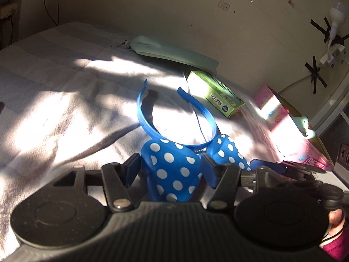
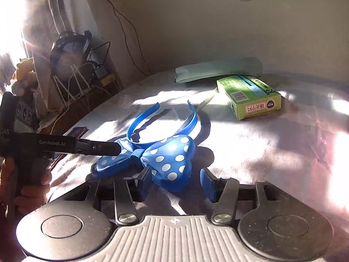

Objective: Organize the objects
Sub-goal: 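Grasp the blue polka-dot bow headband with the left tool while the right tool grips it, then carry the headband into the tin with both tools and release it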

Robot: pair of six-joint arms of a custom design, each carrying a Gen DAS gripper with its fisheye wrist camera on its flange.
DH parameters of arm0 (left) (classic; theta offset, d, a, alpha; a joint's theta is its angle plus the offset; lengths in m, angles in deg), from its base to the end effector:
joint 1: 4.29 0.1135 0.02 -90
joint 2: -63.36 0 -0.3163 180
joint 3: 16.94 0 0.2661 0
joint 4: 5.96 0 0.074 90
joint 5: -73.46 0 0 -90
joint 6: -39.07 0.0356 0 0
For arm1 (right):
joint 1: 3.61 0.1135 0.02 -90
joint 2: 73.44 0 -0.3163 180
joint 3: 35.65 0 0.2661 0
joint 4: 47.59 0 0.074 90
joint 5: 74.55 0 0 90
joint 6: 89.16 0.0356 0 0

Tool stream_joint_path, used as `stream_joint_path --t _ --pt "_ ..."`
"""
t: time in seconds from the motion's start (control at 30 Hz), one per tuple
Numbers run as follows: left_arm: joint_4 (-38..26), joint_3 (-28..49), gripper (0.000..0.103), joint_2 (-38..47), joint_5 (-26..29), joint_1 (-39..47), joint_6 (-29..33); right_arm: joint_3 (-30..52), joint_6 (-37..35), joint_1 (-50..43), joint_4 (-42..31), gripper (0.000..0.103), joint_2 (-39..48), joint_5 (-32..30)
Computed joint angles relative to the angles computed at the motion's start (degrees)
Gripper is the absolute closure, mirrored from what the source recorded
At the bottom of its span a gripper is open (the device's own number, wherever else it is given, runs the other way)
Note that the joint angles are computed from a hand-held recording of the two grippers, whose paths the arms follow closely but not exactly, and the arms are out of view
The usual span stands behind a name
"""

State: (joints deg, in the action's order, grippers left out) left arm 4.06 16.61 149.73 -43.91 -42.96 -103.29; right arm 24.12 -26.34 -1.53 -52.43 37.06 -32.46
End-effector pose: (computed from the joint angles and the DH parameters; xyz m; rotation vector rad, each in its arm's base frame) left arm 0.1963 -0.1361 0.1454 -0.5000 2.1802 -0.3138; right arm 0.3533 0.0393 0.1230 -0.8730 2.1109 0.8290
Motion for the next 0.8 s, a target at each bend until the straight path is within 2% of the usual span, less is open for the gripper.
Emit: stream_joint_path --t 0.07,0.17,0.23,0.27,0.33,0.4,0.53,0.67,0.8 --pt "-0.51 1.12 0.031 1.25 -1.44 -0.92 0.68 -1.8 -1.92 1.49 3.02 0.053 -1.12 2.38" --pt "-3.69 3.66 0.031 3.68 -3.6 -1.76 1.09 -4.92 -4.47 5.31 10.5 0.05 -1.83 9.6" --pt "-3.12 3.28 0.033 3.62 -3.83 -2.01 0.92 -4.98 -5.18 7.42 11.88 0.05 -0.94 13.22" --pt "-2.38 2.97 0.034 3.8 -3.81 -1.92 0.85 -4.9 -5.24 7.87 12.54 0.048 -0.35 13.65" --pt "-1.67 2.77 0.041 4.63 -4.86 -2.04 0.59 -5.1 -4.78 8.04 13.91 0.051 -0.01 13.57" --pt "-2.24 2.91 0.041 4.35 -6.04 -3.03 -0.4 -5.4 -3.94 7.95 14.06 0.051 -0.47 13.61" --pt "-4.36 4.12 0.045 1.33 -7.75 -4.53 -0.02 -10.55 -2.92 6.93 21.34 0.052 -3.36 13.28" --pt "-5.56 9.47 0.045 0.63 -10.08 -6.11 5.78 -14.96 -2.01 3.71 29.44 0.052 -8.08 12.81" --pt "-4.02 19.25 0.045 6.15 -8.05 -6.14 13.83 -14.98 -0.65 -2.76 32.14 0.052 -10.68 11.67"
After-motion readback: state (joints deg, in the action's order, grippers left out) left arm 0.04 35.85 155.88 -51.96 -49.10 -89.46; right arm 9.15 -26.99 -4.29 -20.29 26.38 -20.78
